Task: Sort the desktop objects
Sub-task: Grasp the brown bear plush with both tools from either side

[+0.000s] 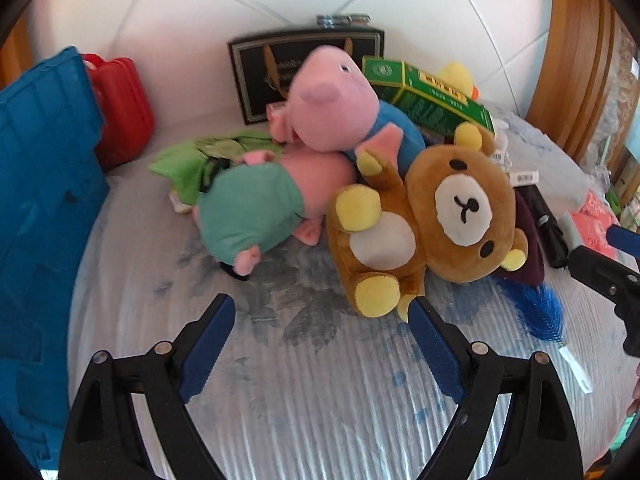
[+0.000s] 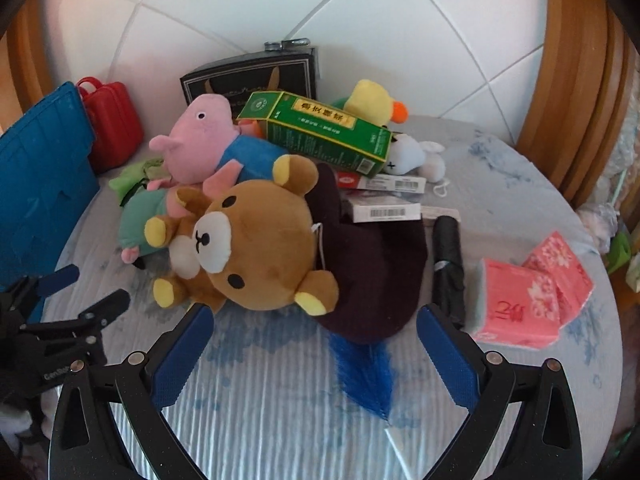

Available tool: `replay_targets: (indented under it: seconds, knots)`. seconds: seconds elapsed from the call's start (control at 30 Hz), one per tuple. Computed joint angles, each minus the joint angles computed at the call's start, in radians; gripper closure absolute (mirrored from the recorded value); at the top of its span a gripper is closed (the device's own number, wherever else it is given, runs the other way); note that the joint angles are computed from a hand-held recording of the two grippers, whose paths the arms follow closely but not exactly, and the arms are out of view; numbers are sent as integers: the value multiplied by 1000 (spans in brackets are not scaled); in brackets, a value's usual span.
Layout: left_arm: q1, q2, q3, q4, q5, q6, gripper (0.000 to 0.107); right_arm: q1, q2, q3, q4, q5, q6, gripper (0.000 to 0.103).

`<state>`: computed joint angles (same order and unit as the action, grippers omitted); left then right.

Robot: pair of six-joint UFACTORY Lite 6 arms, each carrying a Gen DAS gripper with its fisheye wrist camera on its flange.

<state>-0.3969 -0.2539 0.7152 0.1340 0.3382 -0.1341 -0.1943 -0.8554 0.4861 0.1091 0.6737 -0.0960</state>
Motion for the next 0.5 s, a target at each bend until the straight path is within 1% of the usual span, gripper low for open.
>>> replay_targets:
  seconds: [0.1, 0.2, 0.33, 0.47, 0.5]
  knots:
    - [1, 107, 30, -113, -57, 118, 18, 117, 130, 15, -123, -93, 176, 0]
    - [0, 220, 72, -251, -100, 248, 18, 153, 267, 49, -140, -171, 216, 0]
    - [-9, 332, 126, -291, -130, 294, 18, 179, 435, 94, -135, -253, 217, 0]
    - [-2, 411, 180, -379, -137, 380, 18, 175, 570, 135, -65, -316, 147, 0]
    - [2, 429, 198, -430, -130, 432, 18, 172, 597, 144, -48, -325, 130, 0]
